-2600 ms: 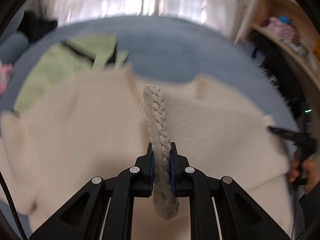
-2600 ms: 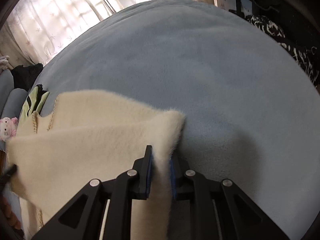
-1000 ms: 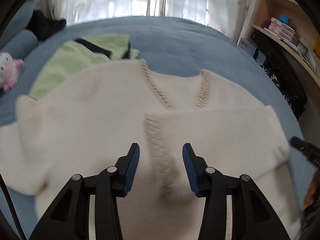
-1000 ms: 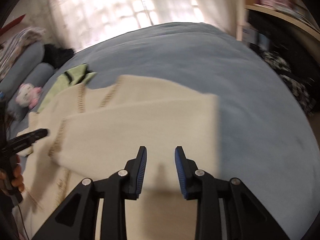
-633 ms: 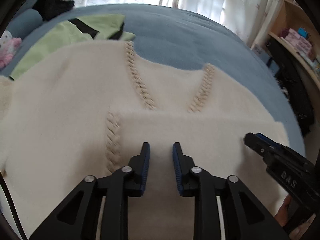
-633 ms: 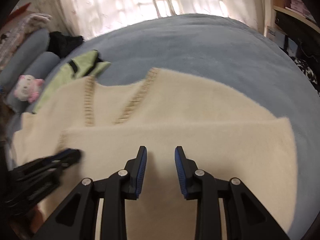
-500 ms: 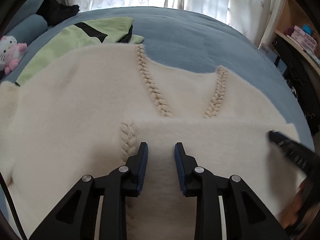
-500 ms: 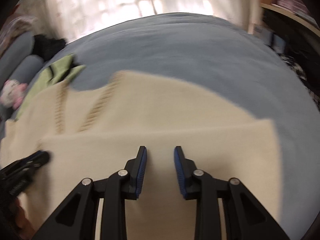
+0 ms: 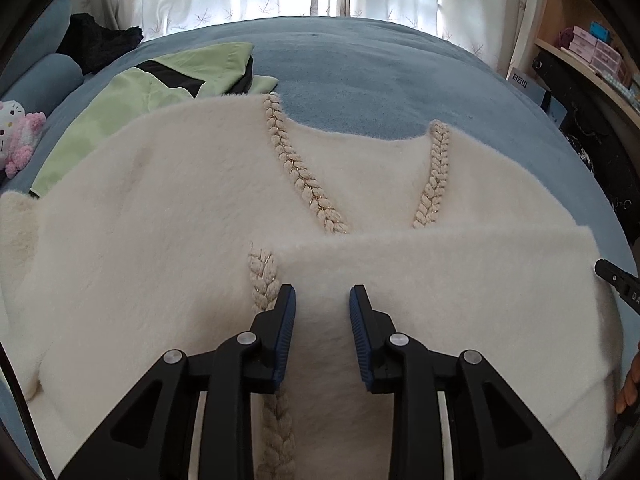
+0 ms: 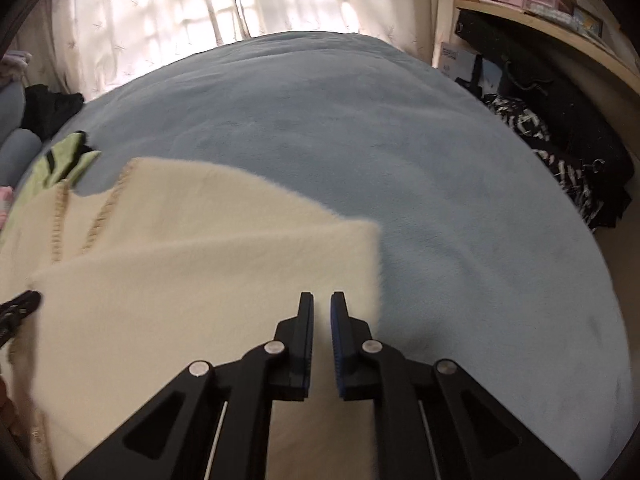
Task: Fold large clothes
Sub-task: 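Open both grippers and release the folded side onto the cardigan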
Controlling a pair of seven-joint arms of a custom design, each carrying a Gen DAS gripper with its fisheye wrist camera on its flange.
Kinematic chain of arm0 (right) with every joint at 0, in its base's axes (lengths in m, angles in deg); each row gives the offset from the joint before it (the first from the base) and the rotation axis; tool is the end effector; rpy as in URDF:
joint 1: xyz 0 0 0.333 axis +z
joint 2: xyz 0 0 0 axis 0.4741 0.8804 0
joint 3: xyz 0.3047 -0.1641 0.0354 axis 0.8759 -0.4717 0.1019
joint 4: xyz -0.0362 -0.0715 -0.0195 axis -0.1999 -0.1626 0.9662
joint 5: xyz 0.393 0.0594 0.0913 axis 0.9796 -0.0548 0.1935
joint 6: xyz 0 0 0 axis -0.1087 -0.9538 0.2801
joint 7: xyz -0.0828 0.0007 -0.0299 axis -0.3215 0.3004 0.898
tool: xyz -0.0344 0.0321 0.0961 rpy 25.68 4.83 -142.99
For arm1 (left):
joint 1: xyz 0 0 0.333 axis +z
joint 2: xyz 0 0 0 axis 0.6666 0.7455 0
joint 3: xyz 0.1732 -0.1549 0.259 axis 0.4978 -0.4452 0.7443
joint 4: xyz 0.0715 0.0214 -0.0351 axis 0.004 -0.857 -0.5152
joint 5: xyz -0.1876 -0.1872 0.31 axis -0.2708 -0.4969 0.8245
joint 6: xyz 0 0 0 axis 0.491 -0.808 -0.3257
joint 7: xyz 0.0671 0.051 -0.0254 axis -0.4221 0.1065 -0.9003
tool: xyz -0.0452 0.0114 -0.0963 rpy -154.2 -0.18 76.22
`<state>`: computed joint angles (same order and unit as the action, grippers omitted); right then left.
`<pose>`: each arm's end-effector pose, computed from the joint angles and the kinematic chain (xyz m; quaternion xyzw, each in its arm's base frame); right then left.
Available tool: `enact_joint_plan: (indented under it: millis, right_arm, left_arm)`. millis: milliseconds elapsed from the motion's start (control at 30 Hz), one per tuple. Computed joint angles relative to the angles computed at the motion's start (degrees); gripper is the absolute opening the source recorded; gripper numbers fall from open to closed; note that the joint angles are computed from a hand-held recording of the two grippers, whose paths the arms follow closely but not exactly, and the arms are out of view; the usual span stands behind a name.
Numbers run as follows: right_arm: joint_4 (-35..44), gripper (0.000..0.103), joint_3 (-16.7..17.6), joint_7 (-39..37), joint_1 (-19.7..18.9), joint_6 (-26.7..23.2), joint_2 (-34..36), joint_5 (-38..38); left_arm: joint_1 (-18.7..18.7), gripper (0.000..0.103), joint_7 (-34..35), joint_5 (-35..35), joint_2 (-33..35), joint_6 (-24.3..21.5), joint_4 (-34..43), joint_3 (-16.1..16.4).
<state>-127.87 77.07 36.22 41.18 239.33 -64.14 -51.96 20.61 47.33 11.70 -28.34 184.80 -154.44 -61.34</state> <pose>0.6933 0.1592 0.4508 -0.7713 0.5539 -0.1716 0.2622 0.5632 -0.3380 0.4312 -0.8096 0.5122 -0.1857 0.2184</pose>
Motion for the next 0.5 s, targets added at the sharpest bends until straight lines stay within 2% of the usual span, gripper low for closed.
enact_joint_plan:
  millis: [67, 233, 400, 500]
  right_arm:
    - [-1.2, 0.008, 1.7, -2.2, -1.2, -0.7, -1.4, 2.7]
    - [-5.6, 0.009, 4.7, -9.0, -2.2, -1.7, -6.0, 9.5]
    - [-9.6, 0.009, 5.2, -14.4, -1.6, -3.9, -9.8, 14.8]
    - [-12.6, 0.009, 4.0, -14.0, -0.2, -3.2, -11.6, 13.3]
  left_arm:
    - [-0.1, 0.028, 1.0, -0.9, -0.4, -0.9, 0.0, -0.4]
    - [-1.0, 0.043, 1.6, -1.2, -2.4, -3.1, -0.9, -1.4]
    - [-1.4, 0.043, 2.1, -2.7, -4.9, -2.8, -3.1, -2.8]
    - [-1.6, 0.044, 2.3, -3.7, -5.7, -2.7, -4.3, -3.5]
